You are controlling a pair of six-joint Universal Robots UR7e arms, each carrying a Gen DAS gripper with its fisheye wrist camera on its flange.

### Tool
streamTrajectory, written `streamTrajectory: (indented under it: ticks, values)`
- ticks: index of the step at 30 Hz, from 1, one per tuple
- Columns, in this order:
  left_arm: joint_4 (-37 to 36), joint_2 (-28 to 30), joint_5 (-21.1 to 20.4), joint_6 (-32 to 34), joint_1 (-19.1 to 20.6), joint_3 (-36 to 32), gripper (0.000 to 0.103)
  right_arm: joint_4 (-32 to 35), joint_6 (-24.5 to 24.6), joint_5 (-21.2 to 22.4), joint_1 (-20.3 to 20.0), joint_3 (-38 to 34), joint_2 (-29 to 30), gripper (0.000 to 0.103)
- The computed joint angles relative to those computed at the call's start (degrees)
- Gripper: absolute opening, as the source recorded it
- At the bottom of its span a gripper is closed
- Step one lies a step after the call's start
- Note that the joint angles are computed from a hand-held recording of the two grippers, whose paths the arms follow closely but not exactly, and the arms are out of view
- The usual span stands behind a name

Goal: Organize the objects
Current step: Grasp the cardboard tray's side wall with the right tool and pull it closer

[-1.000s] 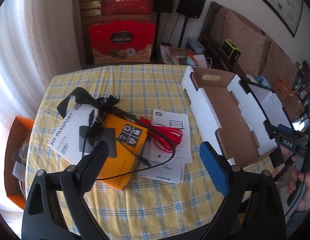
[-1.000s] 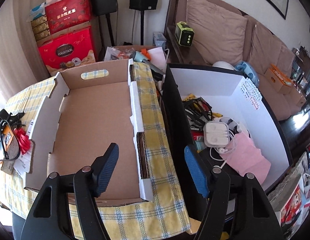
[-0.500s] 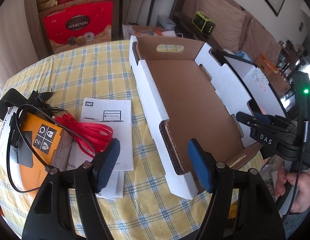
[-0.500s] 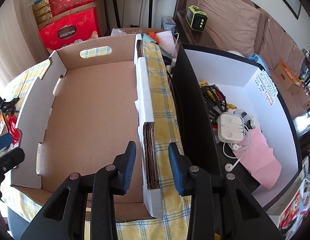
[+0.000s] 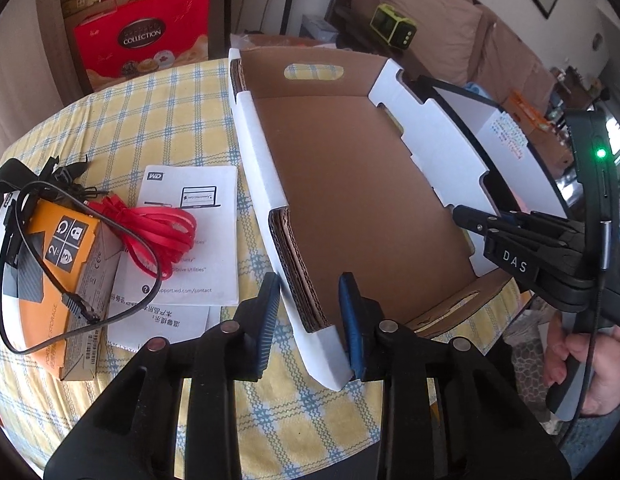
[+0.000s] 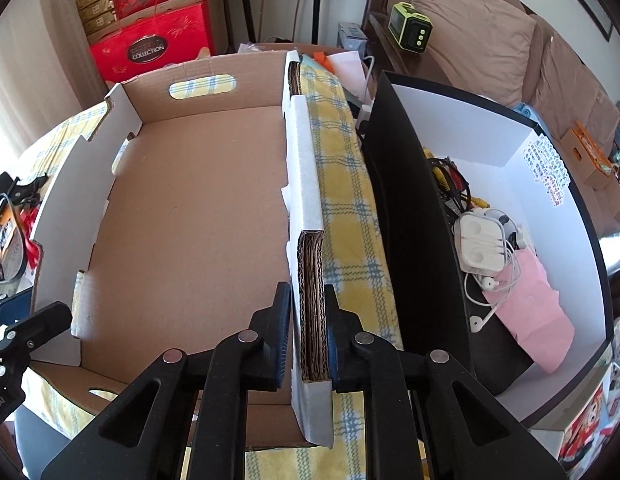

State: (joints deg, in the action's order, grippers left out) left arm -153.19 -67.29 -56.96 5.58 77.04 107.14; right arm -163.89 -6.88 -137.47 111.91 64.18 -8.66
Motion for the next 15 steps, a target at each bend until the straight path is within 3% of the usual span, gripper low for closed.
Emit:
streamTrajectory:
  ticks: [15]
  values:
    - [1.24,-5.96,-2.30,0.31,1.06,4.72,0.030,-1.26,-1.66,-0.36,1.98,2.94,0.35,0.014]
